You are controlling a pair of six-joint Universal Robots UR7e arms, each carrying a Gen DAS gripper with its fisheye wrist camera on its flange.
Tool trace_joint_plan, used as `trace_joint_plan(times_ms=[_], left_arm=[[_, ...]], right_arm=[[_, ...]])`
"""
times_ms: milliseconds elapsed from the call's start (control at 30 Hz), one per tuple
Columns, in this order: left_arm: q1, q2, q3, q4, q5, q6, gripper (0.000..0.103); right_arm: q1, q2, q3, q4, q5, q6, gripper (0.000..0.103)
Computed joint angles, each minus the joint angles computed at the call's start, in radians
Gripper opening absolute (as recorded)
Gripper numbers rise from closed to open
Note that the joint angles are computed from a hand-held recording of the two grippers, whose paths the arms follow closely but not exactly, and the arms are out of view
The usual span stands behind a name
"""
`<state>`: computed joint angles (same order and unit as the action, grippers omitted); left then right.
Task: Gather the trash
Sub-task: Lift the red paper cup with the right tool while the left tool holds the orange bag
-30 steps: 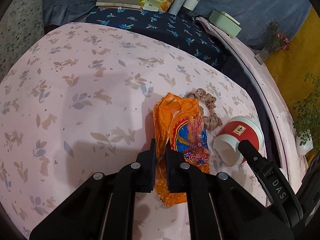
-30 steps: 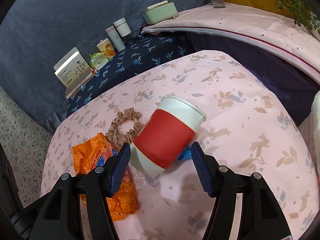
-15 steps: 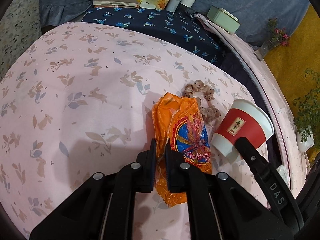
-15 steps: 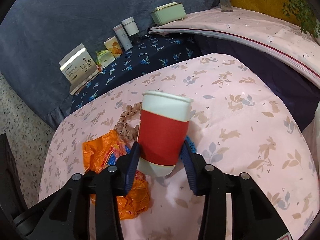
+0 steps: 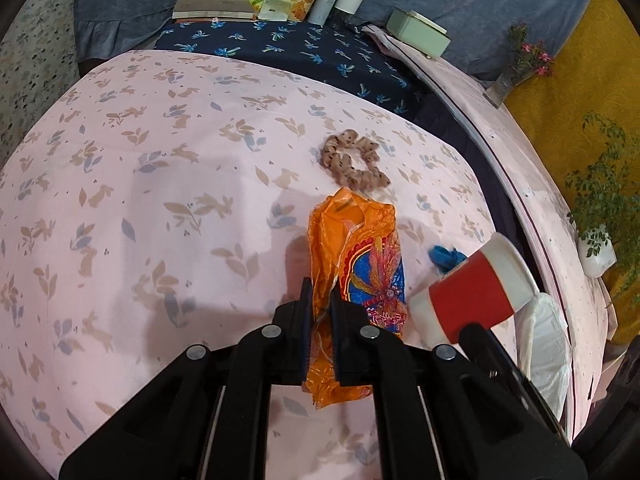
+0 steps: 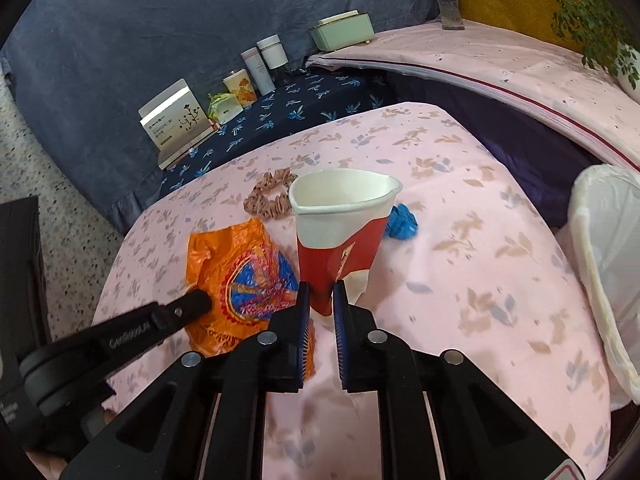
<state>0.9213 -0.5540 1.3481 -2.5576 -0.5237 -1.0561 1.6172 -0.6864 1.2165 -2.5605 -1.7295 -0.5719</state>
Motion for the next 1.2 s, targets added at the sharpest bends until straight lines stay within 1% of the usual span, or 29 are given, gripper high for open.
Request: trace_joint_plan(times_ms=[100,200,267,367,433,500,567,633,700,767,833,1000,1200], left_arm=[[-0.014,0.009,-0.004,0.015,-0.007,-0.001,0.007],[-0.028,0.015,-0.002,0.031,-0.015,-0.001,0.007],[-0.036,0.017,0.007,0.025,-0.028,-0.003,0.007],[-0.046,0.021,0.024,0.008,-0.059,-0.015,0.007],[-0.051,0.026,0.028,0.008,-0.072,-0.025,0.007],[-0.054,0.032,0.030,0.003,-0.088,-0.031,0.007],[-0.057,0.037,0.028,0.008,-0.098,-0.034,0.007],[-0.059,0.041,0.021,0.025,-0.095,-0.040,0.007],[-0.058,0.043,0.016,0.030,-0.095,-0.042,0.007],[-0.056,0.045,0.009,0.032,-0.094,-0.037,0.007],[-0.051,0.047,0.002,0.031,-0.094,-0.032,0.007],[-0.035,0.045,-0.008,0.037,-0.093,-0.028,0.007],[-0.016,0.026,0.002,0.046,-0.084,-0.041,0.007]], right_arm=[[-0.012,-0.046,0.049,-0.001,0.000,-0.010,0.012],[-0.023,-0.092,0.094,0.005,-0.020,-0.018,0.012],[-0.029,-0.123,0.120,0.012,-0.030,-0.017,0.012],[-0.033,-0.155,0.153,-0.008,-0.056,-0.041,0.013],[-0.034,-0.161,0.161,-0.028,-0.069,-0.050,0.021],[-0.039,-0.162,0.162,-0.038,-0.068,-0.043,0.039],[-0.042,-0.160,0.164,-0.053,-0.069,-0.044,0.046],[-0.045,-0.155,0.159,-0.052,-0.068,-0.045,0.050],[-0.045,-0.148,0.149,-0.051,-0.068,-0.039,0.056],[-0.045,-0.138,0.134,-0.045,-0.065,-0.025,0.059],[-0.042,-0.125,0.114,-0.031,-0.067,-0.016,0.059],[-0.030,-0.079,0.063,-0.026,-0.075,-0.027,0.060],[-0.044,-0.020,-0.035,0.021,-0.085,0.030,0.060]])
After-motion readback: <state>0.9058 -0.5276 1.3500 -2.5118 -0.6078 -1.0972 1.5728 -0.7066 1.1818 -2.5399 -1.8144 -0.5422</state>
